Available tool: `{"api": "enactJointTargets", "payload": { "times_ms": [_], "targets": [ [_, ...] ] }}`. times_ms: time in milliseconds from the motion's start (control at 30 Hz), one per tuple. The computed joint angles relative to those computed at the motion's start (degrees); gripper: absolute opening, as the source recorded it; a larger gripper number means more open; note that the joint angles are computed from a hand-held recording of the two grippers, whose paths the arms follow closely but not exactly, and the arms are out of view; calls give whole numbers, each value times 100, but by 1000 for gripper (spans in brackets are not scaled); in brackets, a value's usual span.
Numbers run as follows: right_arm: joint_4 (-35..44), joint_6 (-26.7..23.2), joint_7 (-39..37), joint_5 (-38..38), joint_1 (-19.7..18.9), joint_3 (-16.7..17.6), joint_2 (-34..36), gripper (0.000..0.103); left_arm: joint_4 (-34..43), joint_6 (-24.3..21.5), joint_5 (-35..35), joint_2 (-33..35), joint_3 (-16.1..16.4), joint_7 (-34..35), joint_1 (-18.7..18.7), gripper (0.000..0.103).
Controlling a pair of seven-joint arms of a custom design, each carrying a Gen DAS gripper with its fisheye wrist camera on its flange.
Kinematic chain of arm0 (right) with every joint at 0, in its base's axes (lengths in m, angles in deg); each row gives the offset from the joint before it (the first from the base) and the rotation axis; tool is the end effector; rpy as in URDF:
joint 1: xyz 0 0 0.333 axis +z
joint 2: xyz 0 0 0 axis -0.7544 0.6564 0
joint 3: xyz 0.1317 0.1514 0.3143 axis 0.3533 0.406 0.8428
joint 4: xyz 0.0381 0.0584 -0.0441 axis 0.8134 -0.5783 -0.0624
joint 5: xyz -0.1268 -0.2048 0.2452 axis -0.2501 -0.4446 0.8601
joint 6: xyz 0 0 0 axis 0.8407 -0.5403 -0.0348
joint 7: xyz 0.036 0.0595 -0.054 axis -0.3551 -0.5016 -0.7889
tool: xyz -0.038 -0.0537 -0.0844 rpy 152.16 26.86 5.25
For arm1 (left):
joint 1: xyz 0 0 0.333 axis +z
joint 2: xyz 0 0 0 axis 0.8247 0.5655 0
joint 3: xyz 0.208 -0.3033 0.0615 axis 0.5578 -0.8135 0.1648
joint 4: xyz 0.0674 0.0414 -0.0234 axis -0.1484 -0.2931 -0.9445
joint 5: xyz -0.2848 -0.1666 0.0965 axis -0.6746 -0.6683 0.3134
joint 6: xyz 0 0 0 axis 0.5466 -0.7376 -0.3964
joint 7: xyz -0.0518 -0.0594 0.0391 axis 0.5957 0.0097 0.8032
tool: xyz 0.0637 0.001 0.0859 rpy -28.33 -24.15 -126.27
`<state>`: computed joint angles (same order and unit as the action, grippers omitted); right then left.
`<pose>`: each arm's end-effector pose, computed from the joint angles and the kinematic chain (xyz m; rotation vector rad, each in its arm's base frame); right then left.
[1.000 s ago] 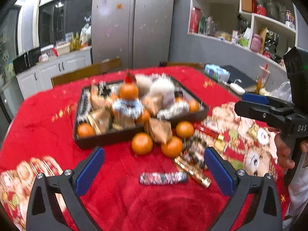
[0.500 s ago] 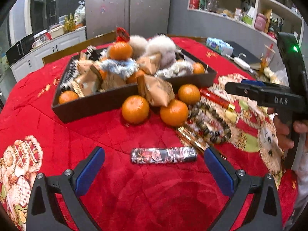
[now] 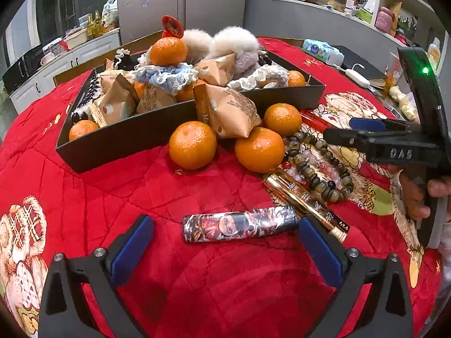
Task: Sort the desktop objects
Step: 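Move the left tool toward the patterned tube while the right tool approaches the red lighter, then grasp the patterned tube with the left tool while the right tool grasps the red lighter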
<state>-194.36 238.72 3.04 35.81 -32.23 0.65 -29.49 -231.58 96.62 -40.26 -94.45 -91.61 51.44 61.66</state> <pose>0.4939 0.1721 0.4791 -2.1573 1.2830 -0.3660 0.3837 -0.1183 0.4689 -1.8980 1.8450 -0.6850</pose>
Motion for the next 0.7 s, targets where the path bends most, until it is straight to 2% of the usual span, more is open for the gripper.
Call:
{"api": "enactJointTargets", "payload": {
  "times_ms": [100,133,200,233,300,367,400,433,500,533,600,700],
  "targets": [
    [-186,312,909,-1204,143,-132,-1,81,60,-67,259,31,-288,-180,277,103],
    [-207,350,950,-1287,133,-107,-10,78,107,-150,430,35,-442,-309,431,103],
    [-225,401,725,-1093,73,-7,-34,62,177,-249,697,62,-535,-515,527,103],
    [-248,452,649,-1012,59,21,-51,57,185,-247,740,78,-460,-549,459,103],
    [-258,450,274,-663,27,92,-86,34,123,-209,749,40,-276,-546,296,103],
    [-332,552,132,-656,68,92,-127,22,89,-139,680,39,-85,-435,107,101],
    [-353,607,76,-633,86,85,-131,21,70,-109,698,15,-89,-432,111,88],
    [-343,564,-98,-441,86,103,-154,21,32,-18,845,-57,-236,-534,293,81],
    [-231,360,-789,355,74,128,-170,20,9,1,820,-77,-220,-461,269,81],
    [-184,250,-1021,645,79,108,-185,20,-18,38,729,-91,-112,-374,161,81],
    [-128,96,-1396,1093,111,53,-226,20,-52,71,529,-97,68,-177,-27,81],
    [-128,97,-1837,1611,206,-14,-319,20,-113,127,325,-122,120,13,-85,81]
  ]
}}
